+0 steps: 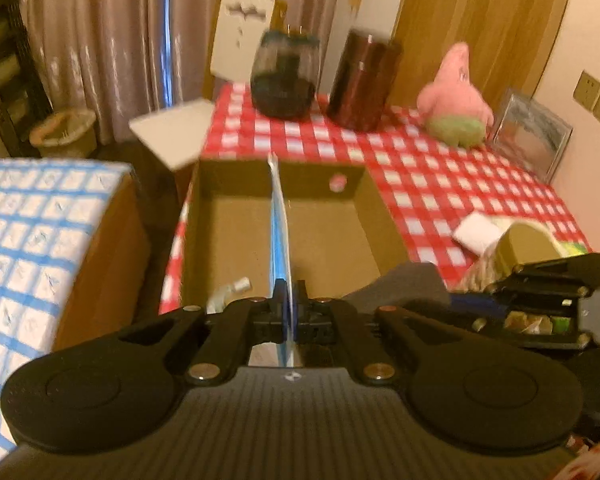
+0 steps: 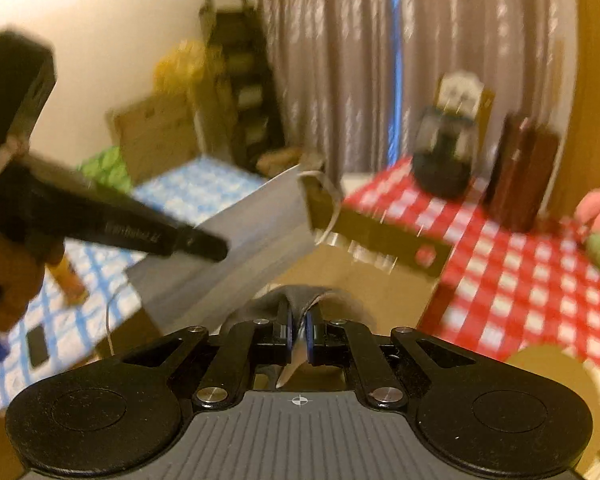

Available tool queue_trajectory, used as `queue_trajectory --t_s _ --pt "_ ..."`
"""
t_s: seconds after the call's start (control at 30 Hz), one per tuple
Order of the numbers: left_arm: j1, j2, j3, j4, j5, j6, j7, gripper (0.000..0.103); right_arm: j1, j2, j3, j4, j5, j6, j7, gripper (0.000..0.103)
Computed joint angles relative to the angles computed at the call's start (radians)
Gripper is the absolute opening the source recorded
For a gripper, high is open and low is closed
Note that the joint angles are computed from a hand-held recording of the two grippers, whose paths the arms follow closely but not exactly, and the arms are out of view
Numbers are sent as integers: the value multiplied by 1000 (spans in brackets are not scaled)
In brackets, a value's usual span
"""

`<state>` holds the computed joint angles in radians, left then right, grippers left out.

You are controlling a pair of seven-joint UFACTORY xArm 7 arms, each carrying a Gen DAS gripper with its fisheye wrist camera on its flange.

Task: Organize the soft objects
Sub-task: 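Carry the mask and dark gray cloth over the cardboard tray and open both grippers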

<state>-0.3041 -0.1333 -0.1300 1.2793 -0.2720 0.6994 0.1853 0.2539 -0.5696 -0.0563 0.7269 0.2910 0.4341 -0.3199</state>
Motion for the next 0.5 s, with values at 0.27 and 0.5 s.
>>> queue_trajectory --t_s 0.27,0.5 --pt "4 -6 1 -23 9 25 -8 17 -18 1 -6 -3 7 102 -11 37" --pt "17 -56 6 -45 48 19 -31 30 -30 -81 4 -31 7 110 5 66"
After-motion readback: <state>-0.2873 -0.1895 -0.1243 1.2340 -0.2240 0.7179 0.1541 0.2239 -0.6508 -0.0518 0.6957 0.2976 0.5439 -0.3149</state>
